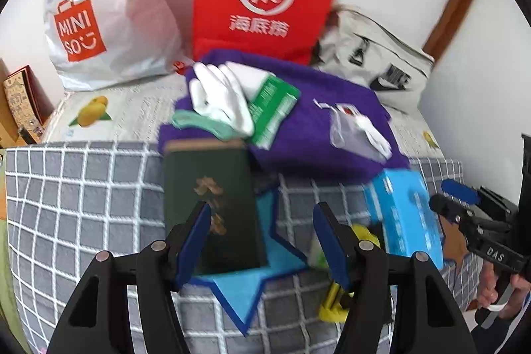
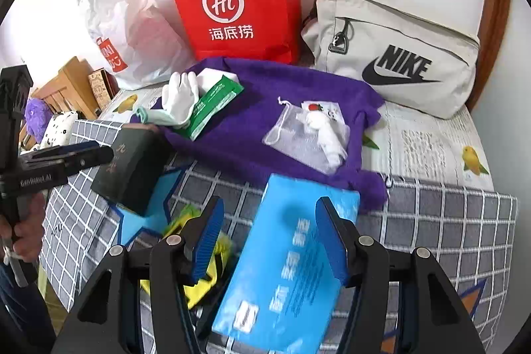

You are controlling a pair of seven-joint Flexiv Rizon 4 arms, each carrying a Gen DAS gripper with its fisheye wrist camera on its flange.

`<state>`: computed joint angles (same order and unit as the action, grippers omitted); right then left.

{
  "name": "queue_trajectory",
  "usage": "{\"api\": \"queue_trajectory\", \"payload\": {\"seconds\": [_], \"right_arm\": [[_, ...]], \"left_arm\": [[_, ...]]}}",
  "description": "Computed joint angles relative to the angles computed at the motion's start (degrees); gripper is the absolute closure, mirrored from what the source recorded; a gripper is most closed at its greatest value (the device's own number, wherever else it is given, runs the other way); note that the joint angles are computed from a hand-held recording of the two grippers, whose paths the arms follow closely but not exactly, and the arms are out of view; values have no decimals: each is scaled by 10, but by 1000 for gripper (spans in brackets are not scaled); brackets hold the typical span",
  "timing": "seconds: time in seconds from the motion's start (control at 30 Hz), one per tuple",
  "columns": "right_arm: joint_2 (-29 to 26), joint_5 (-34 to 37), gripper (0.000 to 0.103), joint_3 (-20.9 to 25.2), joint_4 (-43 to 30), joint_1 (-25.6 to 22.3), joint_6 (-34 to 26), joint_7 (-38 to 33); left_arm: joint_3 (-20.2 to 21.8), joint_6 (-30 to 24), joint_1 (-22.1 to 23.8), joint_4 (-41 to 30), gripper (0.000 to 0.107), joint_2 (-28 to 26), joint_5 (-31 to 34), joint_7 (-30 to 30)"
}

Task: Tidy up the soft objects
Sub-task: 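Move the left tool to the yellow pouch with black straps and grasp it, then lift the yellow pouch with the left tool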

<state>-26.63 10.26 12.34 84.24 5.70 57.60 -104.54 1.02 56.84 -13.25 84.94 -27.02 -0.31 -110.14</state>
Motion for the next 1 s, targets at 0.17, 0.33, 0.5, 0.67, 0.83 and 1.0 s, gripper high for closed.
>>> {"api": "queue_trajectory", "payload": {"seconds": [0.17, 0.33, 0.5, 0.67, 0.83, 1.0], "right_arm": [[21, -5, 46, -10, 54, 0, 50, 15], [32, 11, 46, -3, 89, -19, 73, 17], [41, 19, 46, -3, 119, -30, 96, 21], [38, 35, 46, 5, 127, -49, 108, 8], [27, 24, 46, -3, 121, -50, 107, 12], [14, 43, 46, 10, 102, -65, 100, 16]], "left_arm": [[-10, -1, -17, 19, 44, 6, 7, 9], [-24, 0, -34, 32, 40, 1, 7, 28], [-14, -26, -65, 2, 40, -22, 38, 28], [3, -80, -97, -52, 35, -50, 87, 25], [6, -121, -113, -88, 35, -66, 118, 31], [13, -103, -120, -92, 32, -78, 137, 11]]}}
